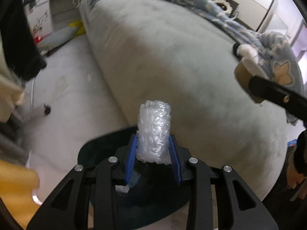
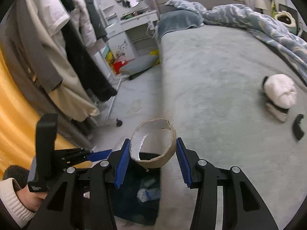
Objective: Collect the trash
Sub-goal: 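Carry the bubble wrap and tape roll over the bin with both tools, then open the left tool over the bin while the right tool drops the tape roll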
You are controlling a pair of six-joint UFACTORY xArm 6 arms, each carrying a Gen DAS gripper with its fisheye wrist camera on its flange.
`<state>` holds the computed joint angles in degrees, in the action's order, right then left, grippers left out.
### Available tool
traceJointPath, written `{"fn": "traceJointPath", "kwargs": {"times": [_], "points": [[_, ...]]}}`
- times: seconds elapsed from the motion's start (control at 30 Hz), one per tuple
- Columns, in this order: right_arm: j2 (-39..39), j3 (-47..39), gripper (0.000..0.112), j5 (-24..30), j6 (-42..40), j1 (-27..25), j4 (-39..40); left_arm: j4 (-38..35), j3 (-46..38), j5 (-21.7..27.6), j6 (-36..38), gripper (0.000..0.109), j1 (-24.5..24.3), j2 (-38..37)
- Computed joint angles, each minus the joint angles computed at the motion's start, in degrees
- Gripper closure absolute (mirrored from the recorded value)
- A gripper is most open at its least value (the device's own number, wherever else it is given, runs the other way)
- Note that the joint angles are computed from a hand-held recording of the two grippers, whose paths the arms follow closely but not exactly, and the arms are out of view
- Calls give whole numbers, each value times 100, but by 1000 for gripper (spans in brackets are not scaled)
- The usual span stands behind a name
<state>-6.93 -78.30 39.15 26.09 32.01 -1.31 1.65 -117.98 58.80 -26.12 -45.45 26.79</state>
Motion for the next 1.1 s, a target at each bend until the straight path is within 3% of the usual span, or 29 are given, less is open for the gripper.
{"fn": "traceJointPath", "kwargs": {"times": [0.27,0.57,0.77,1.1], "points": [[467,-370,64,241,-302,326,303,-319,1352,134,-361,73,182,-683],[900,-689,64,664,-535,516,433,-1043,2072,394,-345,71,324,-963],[1122,-852,64,980,-604,538,491,-1211,2402,338,-309,44,357,-1201],[1530,-1025,64,1488,-828,655,512,-683,3191,-221,-695,42,420,-1981]]}}
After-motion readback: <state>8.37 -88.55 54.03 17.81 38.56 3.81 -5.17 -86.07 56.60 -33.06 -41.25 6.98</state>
